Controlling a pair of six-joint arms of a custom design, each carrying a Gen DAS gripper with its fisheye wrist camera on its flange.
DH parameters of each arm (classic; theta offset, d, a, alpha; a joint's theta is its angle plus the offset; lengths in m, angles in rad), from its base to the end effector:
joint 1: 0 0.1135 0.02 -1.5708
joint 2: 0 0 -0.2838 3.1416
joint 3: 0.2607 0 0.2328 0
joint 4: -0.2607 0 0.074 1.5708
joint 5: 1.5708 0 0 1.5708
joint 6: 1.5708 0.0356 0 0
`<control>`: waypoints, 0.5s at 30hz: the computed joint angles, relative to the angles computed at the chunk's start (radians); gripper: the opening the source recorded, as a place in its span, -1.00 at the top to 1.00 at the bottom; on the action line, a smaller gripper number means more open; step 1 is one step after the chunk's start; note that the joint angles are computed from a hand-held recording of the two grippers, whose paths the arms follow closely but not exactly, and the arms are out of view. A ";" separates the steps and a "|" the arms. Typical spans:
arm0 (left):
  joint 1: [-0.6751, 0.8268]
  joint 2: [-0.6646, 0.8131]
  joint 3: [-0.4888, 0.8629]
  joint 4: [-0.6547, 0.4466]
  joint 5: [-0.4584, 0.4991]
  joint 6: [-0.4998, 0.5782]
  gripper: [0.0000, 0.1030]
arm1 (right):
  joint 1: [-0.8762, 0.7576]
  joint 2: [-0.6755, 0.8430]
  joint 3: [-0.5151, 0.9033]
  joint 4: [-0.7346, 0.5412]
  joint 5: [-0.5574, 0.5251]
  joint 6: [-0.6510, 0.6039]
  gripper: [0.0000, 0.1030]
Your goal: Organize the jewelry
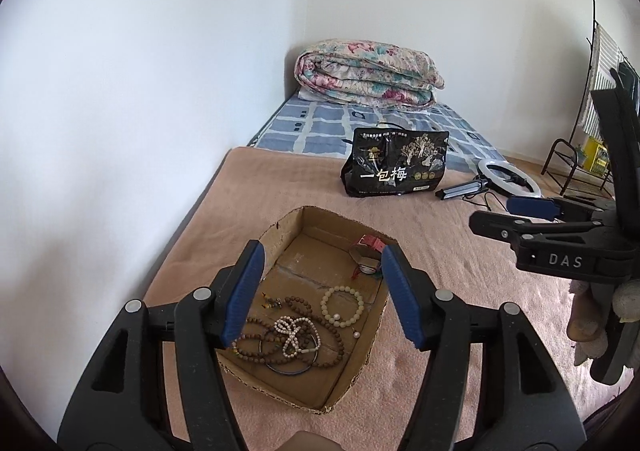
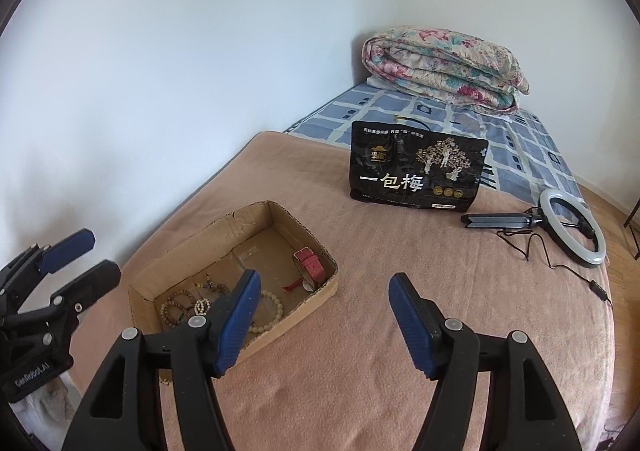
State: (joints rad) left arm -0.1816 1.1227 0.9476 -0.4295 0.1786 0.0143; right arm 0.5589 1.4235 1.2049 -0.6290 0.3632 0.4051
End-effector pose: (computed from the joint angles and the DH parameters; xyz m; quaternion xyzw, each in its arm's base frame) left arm 0.2140 -0.0457 0.3272 0.1275 0.8738 -0.1174 0.4545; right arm 0.2457 0.1388 0.3236 -0.0070 0.9221 0.0116 0.3866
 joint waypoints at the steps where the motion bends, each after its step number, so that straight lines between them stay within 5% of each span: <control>1: -0.003 -0.010 0.006 -0.011 -0.001 -0.006 -0.24 | 0.008 -0.025 -0.011 -0.013 0.012 0.004 -0.46; 5: -0.004 -0.040 0.032 -0.071 0.008 -0.047 -0.47 | 0.033 -0.122 -0.053 -0.063 0.043 0.021 -0.54; 15: -0.097 -0.155 0.023 -0.169 -0.059 -0.091 -0.60 | 0.171 -0.318 -0.128 -0.197 0.184 0.117 -0.65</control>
State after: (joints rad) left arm -0.2784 0.9676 0.9706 -0.5987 0.1199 -0.0766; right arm 0.7294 1.1055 1.0766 -0.8258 0.5474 0.5222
